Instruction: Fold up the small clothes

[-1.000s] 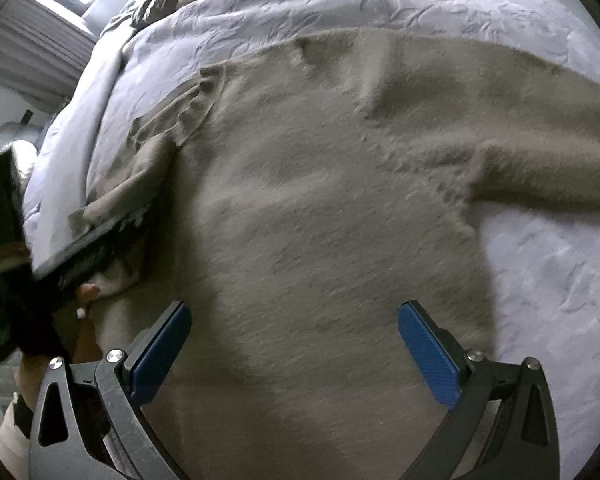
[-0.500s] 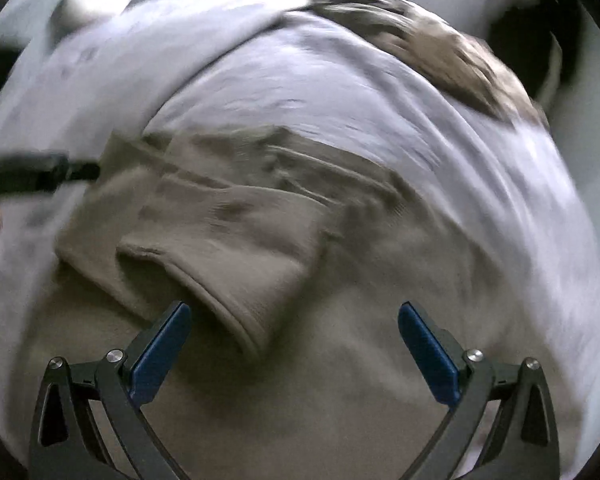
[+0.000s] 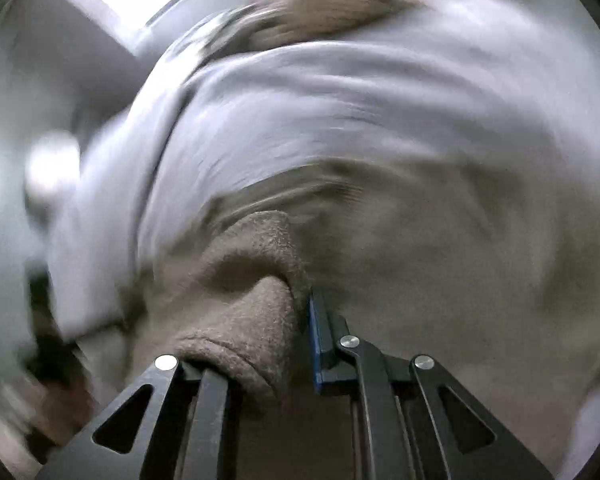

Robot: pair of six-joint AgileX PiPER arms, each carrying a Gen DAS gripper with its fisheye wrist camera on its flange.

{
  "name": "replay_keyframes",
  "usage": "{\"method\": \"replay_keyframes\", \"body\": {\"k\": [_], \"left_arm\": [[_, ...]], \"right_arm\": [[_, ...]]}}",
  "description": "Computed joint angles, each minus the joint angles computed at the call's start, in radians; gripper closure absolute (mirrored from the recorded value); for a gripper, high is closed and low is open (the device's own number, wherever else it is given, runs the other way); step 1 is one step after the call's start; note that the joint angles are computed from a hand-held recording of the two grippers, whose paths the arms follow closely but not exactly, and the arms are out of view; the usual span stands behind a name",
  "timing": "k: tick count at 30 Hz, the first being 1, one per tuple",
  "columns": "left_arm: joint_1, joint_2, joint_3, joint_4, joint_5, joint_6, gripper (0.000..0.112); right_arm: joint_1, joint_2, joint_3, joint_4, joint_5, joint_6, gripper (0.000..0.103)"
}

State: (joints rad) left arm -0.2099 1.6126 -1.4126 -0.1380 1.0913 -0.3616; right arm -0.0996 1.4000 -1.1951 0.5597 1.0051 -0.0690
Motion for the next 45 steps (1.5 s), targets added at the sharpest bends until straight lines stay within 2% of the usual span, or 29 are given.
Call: {"method": "replay_keyframes", "body": {"k": [1,2,3,5,7,9,12,15,17,18,19,20,21,25,27,28,30,31,32,34,35,39,41,43,45], "left_arm": [[0.008,0.005,-0.009,-0.008,0.004,0.011,0.08],[0.016,0.002,-0.006,-0.024,0.0,0.024,0.08],[0.023,-0.001,-0.008,-0.033,0.008,0.031,0.08],[0.03,-0.003,-0.017,-0.034,0.022,0.036,0.08],[0.038,0.002,-0.033,-0.037,0.036,0.044,0.08],[0.056,0.005,-0.039,-0.061,0.049,0.068,0.08],[0.057,0.028,-0.06,-0.077,0.074,0.092,0.08],[0.048,0.036,-0.072,-0.081,0.075,0.092,0.08],[0.038,0.046,-0.087,-0.074,0.083,0.083,0.081],[0.038,0.04,-0.081,-0.074,0.077,0.09,0.099],[0.042,0.035,-0.077,-0.089,0.071,0.111,0.104],[0.052,0.023,-0.07,-0.105,0.068,0.126,0.104],[0.064,0.011,-0.062,-0.123,0.063,0.141,0.104],[0.142,-0.044,-0.039,-0.217,0.062,0.245,0.104],[0.165,-0.036,-0.041,-0.215,0.081,0.271,0.104],[0.171,-0.028,-0.037,-0.216,0.087,0.277,0.104],[0.175,-0.026,-0.014,-0.201,0.084,0.281,0.104],[0.179,-0.034,0.001,-0.197,0.08,0.287,0.104],[0.178,-0.043,0.018,-0.197,0.067,0.288,0.104],[0.186,-0.057,0.03,-0.206,0.062,0.301,0.103],[0.187,-0.058,0.028,-0.204,0.067,0.304,0.103],[0.159,-0.052,0.008,-0.168,0.076,0.284,0.103],[0.152,-0.047,-0.001,-0.159,0.078,0.274,0.103],[0.142,-0.048,-0.001,-0.142,0.073,0.261,0.103],[0.138,-0.049,0.006,-0.136,0.065,0.259,0.103]], "right_arm": [[-0.1,-0.008,0.066,0.089,0.009,0.018,0.054],[-0.179,-0.005,0.102,0.158,0.051,-0.004,0.042],[-0.247,-0.009,0.155,0.219,0.068,-0.011,0.038],[-0.375,-0.052,0.283,0.379,0.081,-0.071,0.038],[-0.414,-0.103,0.341,0.423,0.083,-0.054,0.038],[-0.397,-0.129,0.366,0.441,0.116,-0.035,0.037],[-0.267,-0.139,0.405,0.521,0.176,-0.051,0.036],[0.033,-0.088,0.464,0.696,0.103,-0.103,0.036],[0.228,-0.022,0.464,0.813,-0.004,-0.137,0.036],[0.302,0.001,0.469,0.87,-0.059,-0.16,0.037],[0.36,0.038,0.453,0.918,-0.111,-0.176,0.046],[0.394,0.065,0.436,0.954,-0.155,-0.183,0.065],[0.422,0.074,0.436,0.983,-0.19,-0.184,0.096],[0.534,0.193,0.324,1.092,-0.216,-0.24,0.097],[0.584,0.29,0.233,1.075,-0.186,-0.242,0.097],[0.609,0.332,0.186,1.013,-0.195,-0.193,0.097],[0.629,0.354,0.16,0.933,-0.218,-0.124,0.096],[0.622,0.348,0.176,0.953,-0.204,-0.135,0.091],[0.61,0.337,0.189,0.949,-0.182,-0.132,0.085],[0.568,0.286,0.216,0.896,-0.118,-0.103,0.047],[0.531,0.223,0.235,0.823,-0.095,-0.068,0.045],[0.35,-0.065,0.3,0.423,-0.091,0.157,0.045],[0.171,-0.167,0.307,0.241,-0.021,0.266,0.045],[0.008,-0.194,0.313,0.184,0.017,0.286,0.045],[-0.103,-0.157,0.307,0.221,0.034,0.241,0.047]]}}
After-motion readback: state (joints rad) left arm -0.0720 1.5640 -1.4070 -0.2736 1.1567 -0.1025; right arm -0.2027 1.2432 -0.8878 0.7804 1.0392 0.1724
